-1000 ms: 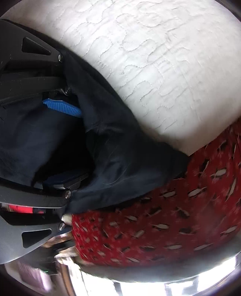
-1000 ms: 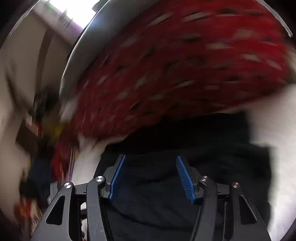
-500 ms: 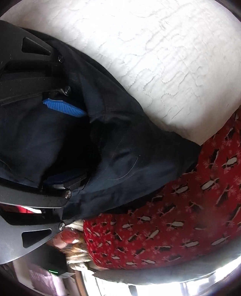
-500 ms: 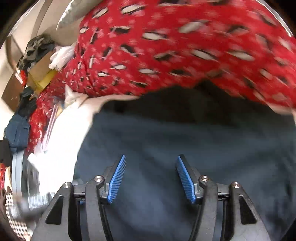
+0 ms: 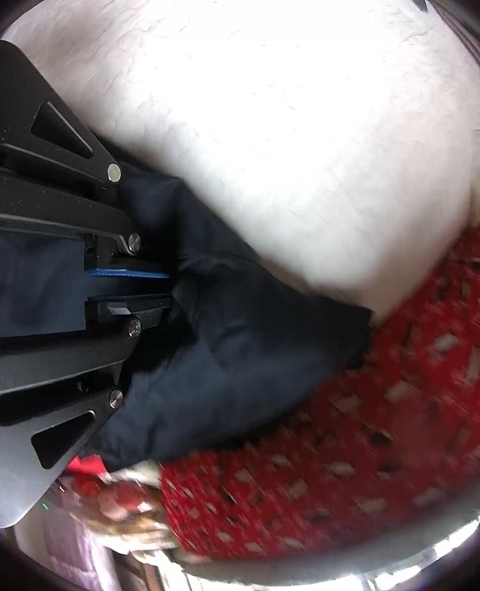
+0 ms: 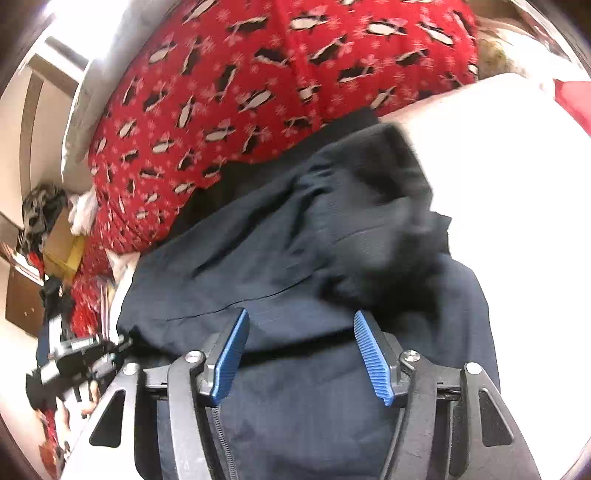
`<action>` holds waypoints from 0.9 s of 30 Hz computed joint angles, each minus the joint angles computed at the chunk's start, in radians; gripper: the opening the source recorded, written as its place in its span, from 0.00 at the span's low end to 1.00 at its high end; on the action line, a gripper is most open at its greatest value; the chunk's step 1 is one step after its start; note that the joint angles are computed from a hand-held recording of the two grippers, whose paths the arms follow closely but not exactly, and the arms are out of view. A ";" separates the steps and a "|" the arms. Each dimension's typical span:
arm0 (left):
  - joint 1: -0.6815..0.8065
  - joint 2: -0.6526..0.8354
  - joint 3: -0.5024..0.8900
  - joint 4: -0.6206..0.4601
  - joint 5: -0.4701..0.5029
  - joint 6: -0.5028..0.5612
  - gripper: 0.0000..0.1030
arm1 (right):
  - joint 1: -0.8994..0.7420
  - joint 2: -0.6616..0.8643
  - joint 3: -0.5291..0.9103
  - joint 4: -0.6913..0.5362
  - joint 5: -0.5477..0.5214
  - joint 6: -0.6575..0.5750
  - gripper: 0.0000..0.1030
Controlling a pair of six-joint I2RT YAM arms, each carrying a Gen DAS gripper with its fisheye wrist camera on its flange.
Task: Fold large clothes
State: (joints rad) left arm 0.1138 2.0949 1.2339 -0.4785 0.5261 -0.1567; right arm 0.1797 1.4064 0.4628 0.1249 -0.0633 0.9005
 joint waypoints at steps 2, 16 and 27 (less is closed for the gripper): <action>0.020 0.032 0.011 -0.013 0.044 0.003 0.05 | -0.006 0.008 -0.022 0.046 0.025 0.068 0.61; -0.070 -0.230 -0.078 0.034 -0.022 0.091 0.19 | -0.058 0.084 0.110 0.016 0.167 -0.075 0.16; -0.194 -0.052 0.012 0.079 -0.414 0.223 0.25 | -0.185 0.117 0.070 0.026 0.012 -0.125 0.17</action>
